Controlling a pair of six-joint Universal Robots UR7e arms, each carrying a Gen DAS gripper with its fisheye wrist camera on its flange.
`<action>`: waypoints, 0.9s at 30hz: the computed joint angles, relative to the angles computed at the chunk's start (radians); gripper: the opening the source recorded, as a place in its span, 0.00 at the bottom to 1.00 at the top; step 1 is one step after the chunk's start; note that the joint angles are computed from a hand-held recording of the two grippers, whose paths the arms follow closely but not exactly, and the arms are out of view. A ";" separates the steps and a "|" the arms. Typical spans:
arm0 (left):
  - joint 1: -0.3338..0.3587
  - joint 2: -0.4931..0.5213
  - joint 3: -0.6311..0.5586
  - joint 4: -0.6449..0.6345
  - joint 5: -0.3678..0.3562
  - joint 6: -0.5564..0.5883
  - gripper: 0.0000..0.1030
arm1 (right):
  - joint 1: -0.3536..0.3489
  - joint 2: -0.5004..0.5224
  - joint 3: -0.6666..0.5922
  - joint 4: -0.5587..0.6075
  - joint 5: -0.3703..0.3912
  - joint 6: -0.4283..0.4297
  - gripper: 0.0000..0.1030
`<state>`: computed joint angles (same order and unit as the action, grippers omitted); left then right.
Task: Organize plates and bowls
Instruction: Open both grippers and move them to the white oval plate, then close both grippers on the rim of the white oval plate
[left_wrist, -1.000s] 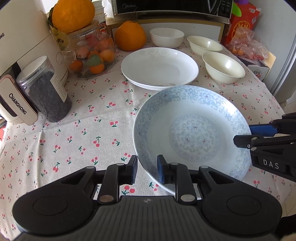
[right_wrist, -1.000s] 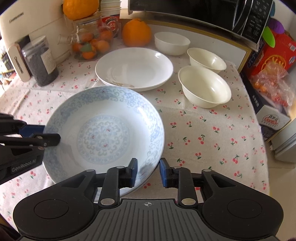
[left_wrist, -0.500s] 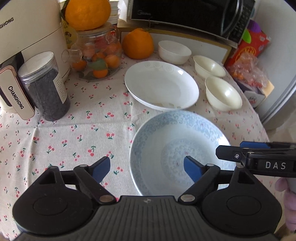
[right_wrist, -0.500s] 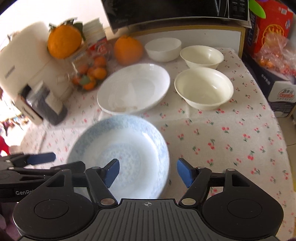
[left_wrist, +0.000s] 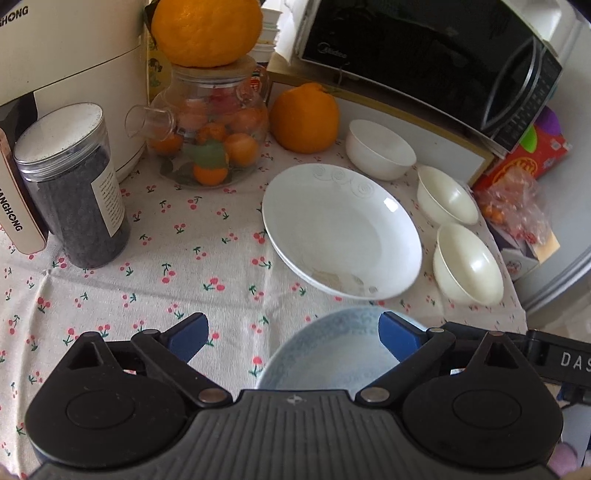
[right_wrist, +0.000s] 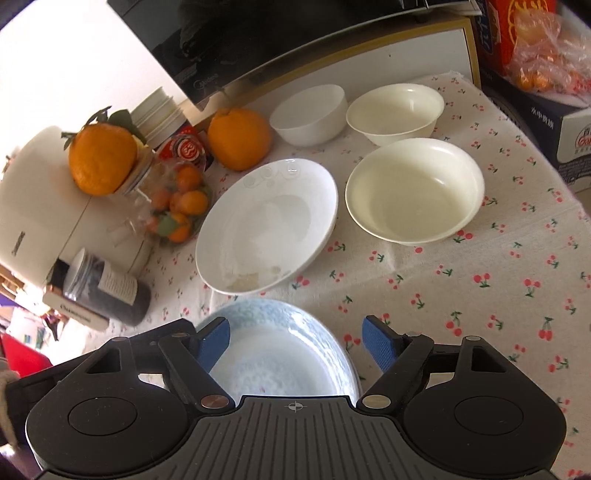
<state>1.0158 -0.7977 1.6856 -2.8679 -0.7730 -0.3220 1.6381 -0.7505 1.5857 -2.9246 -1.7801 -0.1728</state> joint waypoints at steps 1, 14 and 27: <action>0.003 0.006 -0.009 -0.001 0.001 -0.002 0.96 | -0.003 0.005 -0.010 0.009 0.009 0.009 0.78; 0.084 0.062 -0.093 -0.144 -0.132 -0.065 0.88 | -0.049 0.101 -0.145 0.052 0.085 0.146 0.78; 0.116 0.100 -0.118 -0.234 -0.203 -0.087 0.51 | -0.073 0.167 -0.200 -0.045 0.150 0.271 0.77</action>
<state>1.1319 -0.6981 1.5677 -3.1019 -0.9755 -0.4086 1.5654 -0.5835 1.3858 -2.9692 -1.6298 0.0986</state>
